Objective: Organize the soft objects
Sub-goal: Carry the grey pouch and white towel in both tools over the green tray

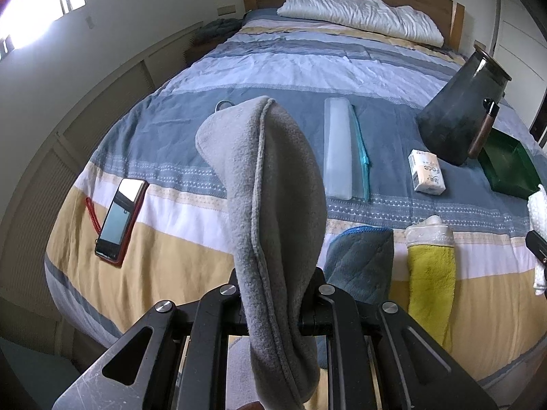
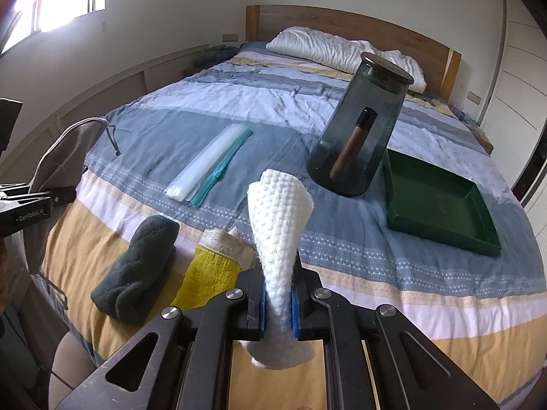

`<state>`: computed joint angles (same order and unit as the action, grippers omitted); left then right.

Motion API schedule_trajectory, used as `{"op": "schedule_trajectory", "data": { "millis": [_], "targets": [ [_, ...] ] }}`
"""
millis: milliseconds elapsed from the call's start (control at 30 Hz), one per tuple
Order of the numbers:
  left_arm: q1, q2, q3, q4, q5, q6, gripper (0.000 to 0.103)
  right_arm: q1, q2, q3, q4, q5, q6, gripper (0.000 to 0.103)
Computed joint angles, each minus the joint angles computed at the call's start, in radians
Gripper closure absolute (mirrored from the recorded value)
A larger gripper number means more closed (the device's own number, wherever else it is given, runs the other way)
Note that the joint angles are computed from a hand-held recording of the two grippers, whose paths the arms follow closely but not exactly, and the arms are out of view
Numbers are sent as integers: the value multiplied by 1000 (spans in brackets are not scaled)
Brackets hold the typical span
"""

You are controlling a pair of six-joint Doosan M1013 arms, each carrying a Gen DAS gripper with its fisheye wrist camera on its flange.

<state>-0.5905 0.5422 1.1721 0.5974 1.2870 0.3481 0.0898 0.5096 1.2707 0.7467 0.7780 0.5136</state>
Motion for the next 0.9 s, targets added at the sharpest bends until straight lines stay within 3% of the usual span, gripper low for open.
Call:
{"op": "schedule_trajectory", "data": {
  "millis": [333, 900],
  "targets": [
    [-12, 54, -90, -21, 27, 63, 91, -9, 23, -34, -3, 41, 6, 94],
    [-57, 219, -367, -153, 57, 252, 91, -65, 59, -68, -30, 45, 81, 94]
  ]
}}
